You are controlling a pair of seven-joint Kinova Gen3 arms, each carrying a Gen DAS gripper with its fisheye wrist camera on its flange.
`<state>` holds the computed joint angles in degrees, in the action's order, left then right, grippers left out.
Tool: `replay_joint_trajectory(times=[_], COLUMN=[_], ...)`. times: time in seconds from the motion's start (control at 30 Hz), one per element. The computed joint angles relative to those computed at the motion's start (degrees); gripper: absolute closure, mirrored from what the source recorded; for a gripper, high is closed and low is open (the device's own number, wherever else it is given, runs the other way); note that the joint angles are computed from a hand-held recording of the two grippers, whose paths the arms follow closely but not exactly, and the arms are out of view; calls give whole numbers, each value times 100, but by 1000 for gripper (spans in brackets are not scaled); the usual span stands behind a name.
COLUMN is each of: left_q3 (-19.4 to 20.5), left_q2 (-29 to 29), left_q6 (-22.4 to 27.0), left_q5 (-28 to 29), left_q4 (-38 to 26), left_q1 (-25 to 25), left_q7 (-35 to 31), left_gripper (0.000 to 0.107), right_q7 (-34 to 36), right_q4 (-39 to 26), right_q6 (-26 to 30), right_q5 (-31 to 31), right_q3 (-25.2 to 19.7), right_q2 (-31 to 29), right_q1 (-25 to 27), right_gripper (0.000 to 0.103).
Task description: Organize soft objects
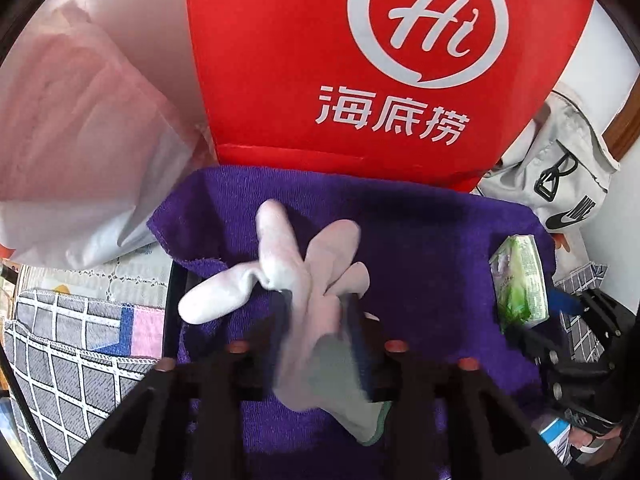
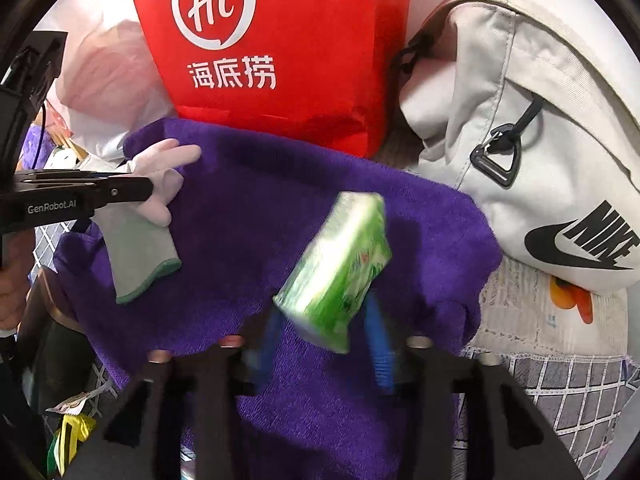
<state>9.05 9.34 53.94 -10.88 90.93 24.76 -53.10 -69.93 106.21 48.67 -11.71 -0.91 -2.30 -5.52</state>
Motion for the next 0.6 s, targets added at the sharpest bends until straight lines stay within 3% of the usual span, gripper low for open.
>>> replay_joint_trajectory(times=[0.03, 0.07, 0.23, 0.37, 0.6], left_q3=[11, 13, 47, 123, 553], left_q2=[56, 52, -64, -203, -1096], left_q6=[18, -3, 244, 770, 820], left_q5=[-36, -89, -487, -1002, -1609], left_q4=[-52, -51, -160, -303, 231], left_q1=[31, 72, 335, 659, 691], left_q7=[34, 75, 472, 1014, 1479], left_gripper=[55, 53, 42, 41, 41], right_q7=[81, 161, 197, 6, -82], right_q4=[17, 65, 143, 229, 230], right_q6=[-17, -85, -106, -128, 603], right_q5=[-61, -130, -209, -96, -467], right_q3=[19, 40, 116, 118, 311], right_q2=[-38, -124, -577, -948, -1492], right_q1=[8, 19, 36, 5, -161], right_gripper=[30, 25, 25, 25, 25])
